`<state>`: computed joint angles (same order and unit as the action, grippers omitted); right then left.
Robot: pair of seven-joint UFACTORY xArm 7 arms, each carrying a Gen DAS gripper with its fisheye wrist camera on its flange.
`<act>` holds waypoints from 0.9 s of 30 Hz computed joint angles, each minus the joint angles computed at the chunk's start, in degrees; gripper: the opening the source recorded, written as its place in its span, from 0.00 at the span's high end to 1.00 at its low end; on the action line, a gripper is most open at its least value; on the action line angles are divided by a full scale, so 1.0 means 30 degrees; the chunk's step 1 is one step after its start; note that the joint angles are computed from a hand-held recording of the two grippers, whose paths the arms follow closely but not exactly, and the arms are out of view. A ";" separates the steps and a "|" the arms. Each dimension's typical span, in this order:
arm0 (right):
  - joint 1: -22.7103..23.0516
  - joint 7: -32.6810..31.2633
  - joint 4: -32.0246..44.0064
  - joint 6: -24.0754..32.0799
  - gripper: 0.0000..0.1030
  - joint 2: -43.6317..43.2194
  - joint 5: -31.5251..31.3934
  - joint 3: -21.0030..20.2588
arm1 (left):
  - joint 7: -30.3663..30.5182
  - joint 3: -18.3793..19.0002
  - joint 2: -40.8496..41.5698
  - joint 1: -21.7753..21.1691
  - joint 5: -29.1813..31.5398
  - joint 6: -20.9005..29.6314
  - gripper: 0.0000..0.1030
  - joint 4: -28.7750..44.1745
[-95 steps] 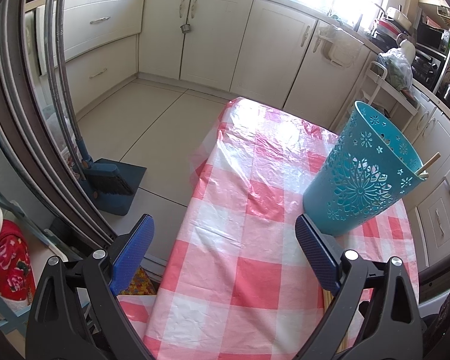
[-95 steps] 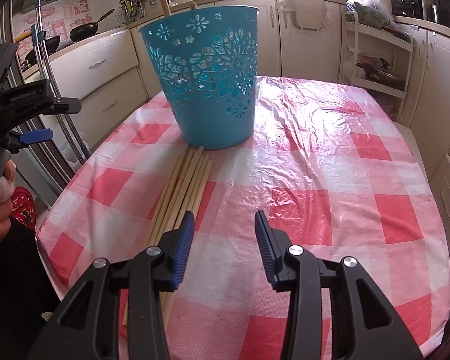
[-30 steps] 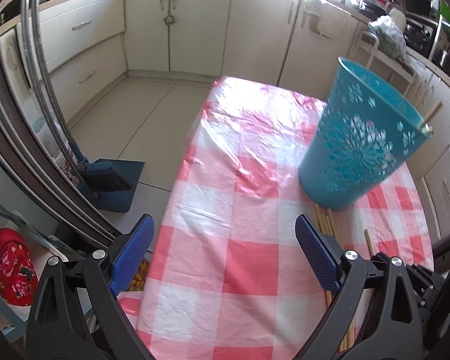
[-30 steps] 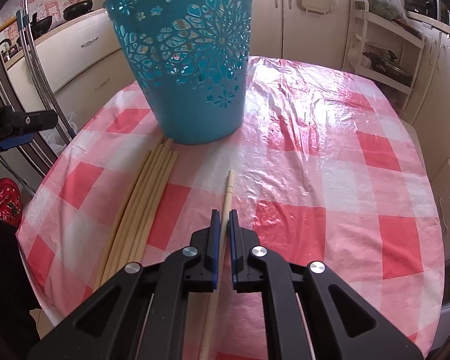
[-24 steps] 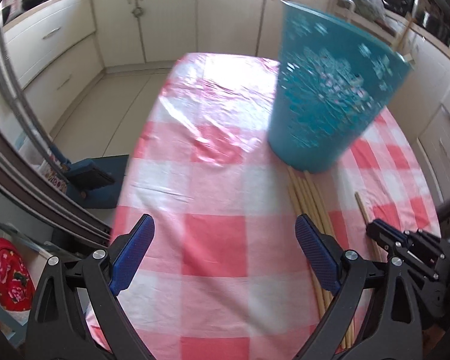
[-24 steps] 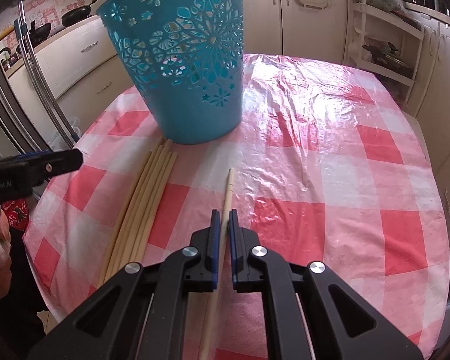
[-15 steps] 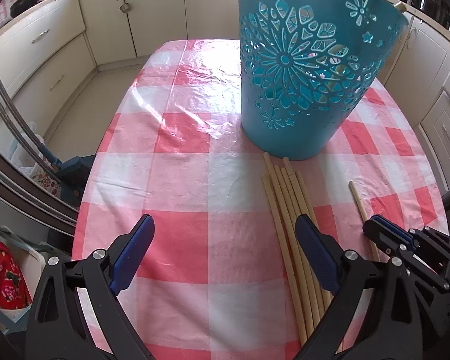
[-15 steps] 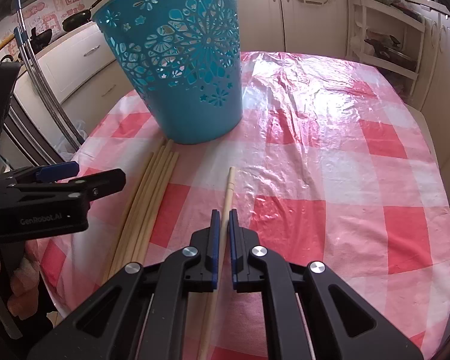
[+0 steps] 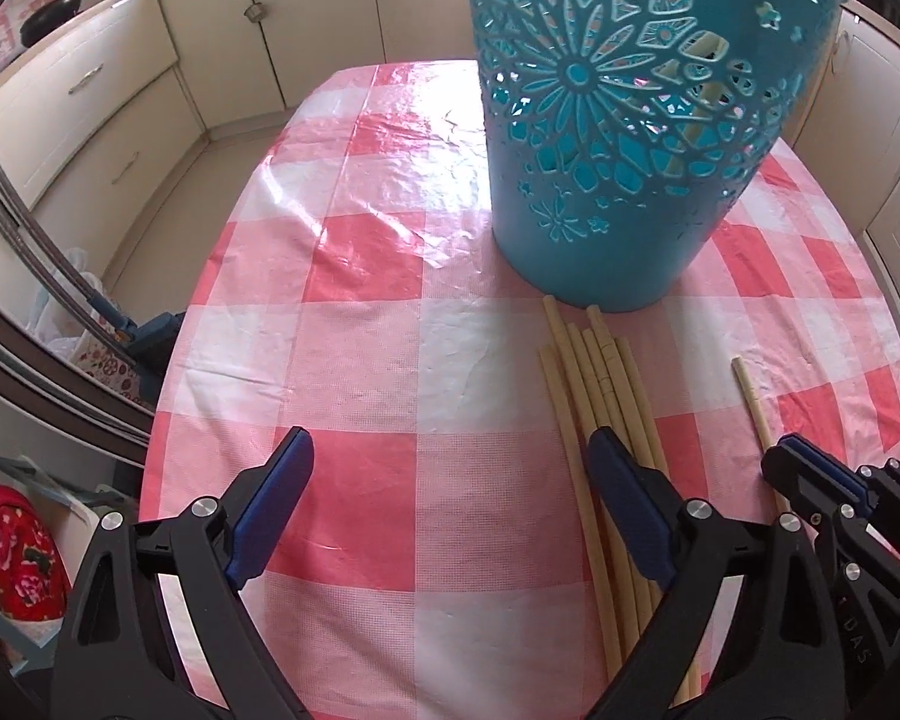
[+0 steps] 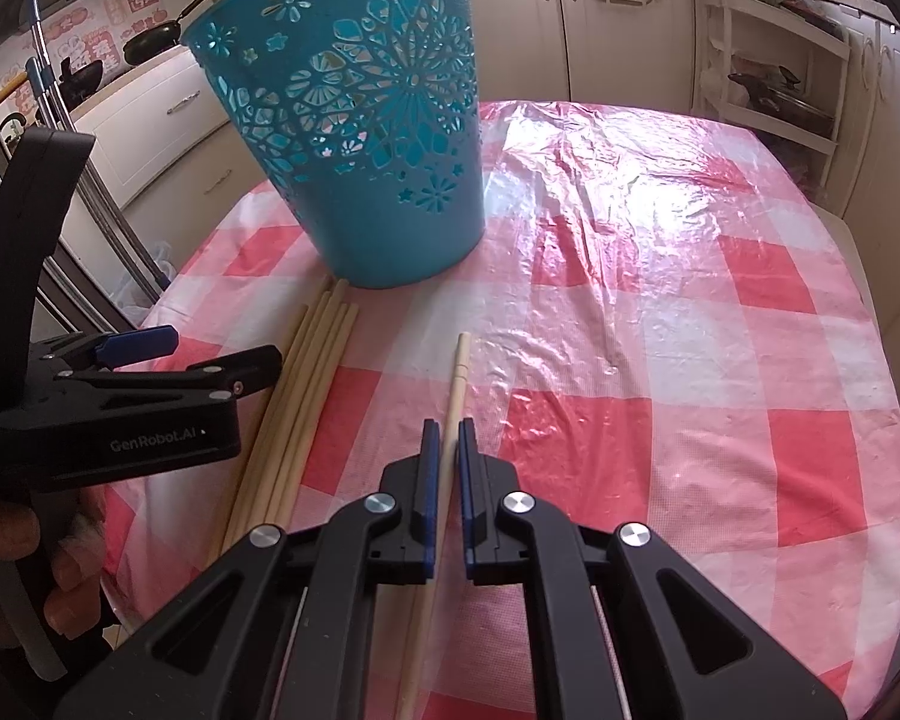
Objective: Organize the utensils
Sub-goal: 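Grasp a chopstick with the left tool while the right tool holds its chopstick, then drop the left tool's chopstick into the teal basket while the right tool holds its chopstick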
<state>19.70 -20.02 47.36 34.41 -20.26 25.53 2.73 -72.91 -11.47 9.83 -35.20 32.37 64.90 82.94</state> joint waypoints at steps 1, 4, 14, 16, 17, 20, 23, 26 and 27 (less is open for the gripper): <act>0.0004 -0.0024 0.0017 0.0012 0.93 0.0014 0.0010 -0.0019 | 0.0041 -0.0018 0.0033 -0.0025 -0.0012 0.0095 0.19 0.0044; -0.0003 0.0001 0.0028 0.0037 0.93 0.0013 0.0019 -0.0014 | -0.0072 -0.0014 -0.0250 0.0095 -0.0350 -0.0452 0.28 -0.0441; -0.0009 -0.0048 -0.0079 -0.0197 0.93 -0.0007 -0.0261 0.0094 | 0.1946 -0.0325 -0.0248 0.0114 -0.0485 -0.2326 0.94 -0.0606; 0.0007 -0.0042 -0.0097 -0.0261 0.93 -0.0008 -0.0329 0.0104 | 0.2343 -0.0313 -0.0516 0.0185 -0.0989 -0.2644 0.96 -0.0872; 0.0025 -0.0040 -0.0091 -0.0254 0.93 -0.0005 -0.0313 0.0086 | 0.2240 -0.0284 -0.0906 0.0285 -0.1269 -0.2968 0.96 -0.1267; 0.0061 -0.0096 -0.0047 -0.0144 0.93 0.0019 -0.0166 -0.0021 | 0.0929 -0.0282 -0.3016 0.0724 -0.1158 -0.3552 0.96 -0.2739; 0.0028 0.0032 0.0001 -0.0031 0.93 0.0039 -0.0092 -0.0017 | -0.0294 -0.0728 -0.5013 0.1577 -0.0587 -0.3838 0.96 -0.3342; -0.0003 0.0060 0.0096 0.0081 0.93 0.0109 -0.0047 -0.0043 | -0.0542 -0.1432 -0.5780 0.2512 0.1183 -0.3864 0.96 -0.1962; -0.0007 0.0032 0.0112 0.0126 0.93 0.0118 0.0001 -0.0067 | -0.0438 -0.1642 -0.5722 0.2798 0.1830 -0.4004 0.96 -0.1219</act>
